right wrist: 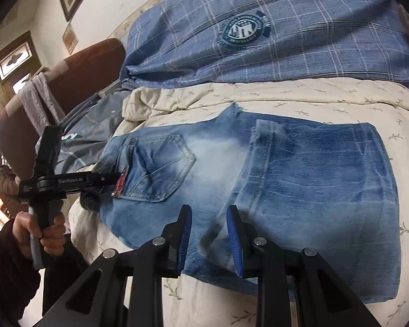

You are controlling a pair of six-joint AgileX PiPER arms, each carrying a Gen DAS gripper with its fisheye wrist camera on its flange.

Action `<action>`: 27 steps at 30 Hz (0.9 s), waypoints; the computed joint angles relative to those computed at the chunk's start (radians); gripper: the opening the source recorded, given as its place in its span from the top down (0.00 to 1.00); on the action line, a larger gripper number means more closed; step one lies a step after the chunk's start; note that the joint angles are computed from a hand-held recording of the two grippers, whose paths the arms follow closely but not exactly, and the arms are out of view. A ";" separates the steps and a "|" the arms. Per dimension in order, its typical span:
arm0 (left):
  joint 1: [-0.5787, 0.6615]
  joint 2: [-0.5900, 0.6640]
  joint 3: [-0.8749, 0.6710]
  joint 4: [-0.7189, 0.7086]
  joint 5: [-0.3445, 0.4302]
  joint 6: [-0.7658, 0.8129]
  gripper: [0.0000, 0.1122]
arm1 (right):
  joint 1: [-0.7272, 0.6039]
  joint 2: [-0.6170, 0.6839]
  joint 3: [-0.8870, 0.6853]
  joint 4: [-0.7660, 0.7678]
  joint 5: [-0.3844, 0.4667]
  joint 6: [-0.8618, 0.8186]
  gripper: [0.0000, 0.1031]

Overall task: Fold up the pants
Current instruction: 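Grasp the folded cuff edge of the jeans with the left tool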

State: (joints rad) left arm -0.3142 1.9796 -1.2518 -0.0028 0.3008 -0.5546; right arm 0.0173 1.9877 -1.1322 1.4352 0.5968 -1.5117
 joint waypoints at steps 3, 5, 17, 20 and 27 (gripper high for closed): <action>-0.018 -0.012 0.005 0.102 -0.003 -0.100 0.70 | -0.007 0.004 -0.004 -0.008 -0.004 0.021 0.72; -0.042 -0.020 -0.009 0.253 0.042 -0.241 0.75 | -0.011 0.005 -0.005 -0.006 -0.007 0.029 0.72; -0.162 -0.050 -0.077 0.661 0.281 -0.602 0.84 | -0.024 -0.003 0.002 0.013 0.009 0.023 0.72; -0.184 -0.071 -0.077 0.716 0.309 -0.637 0.85 | -0.024 -0.008 0.006 0.017 0.010 0.019 0.72; -0.256 -0.072 -0.131 0.827 0.424 -0.673 0.85 | -0.030 -0.018 0.013 0.020 0.016 0.011 0.72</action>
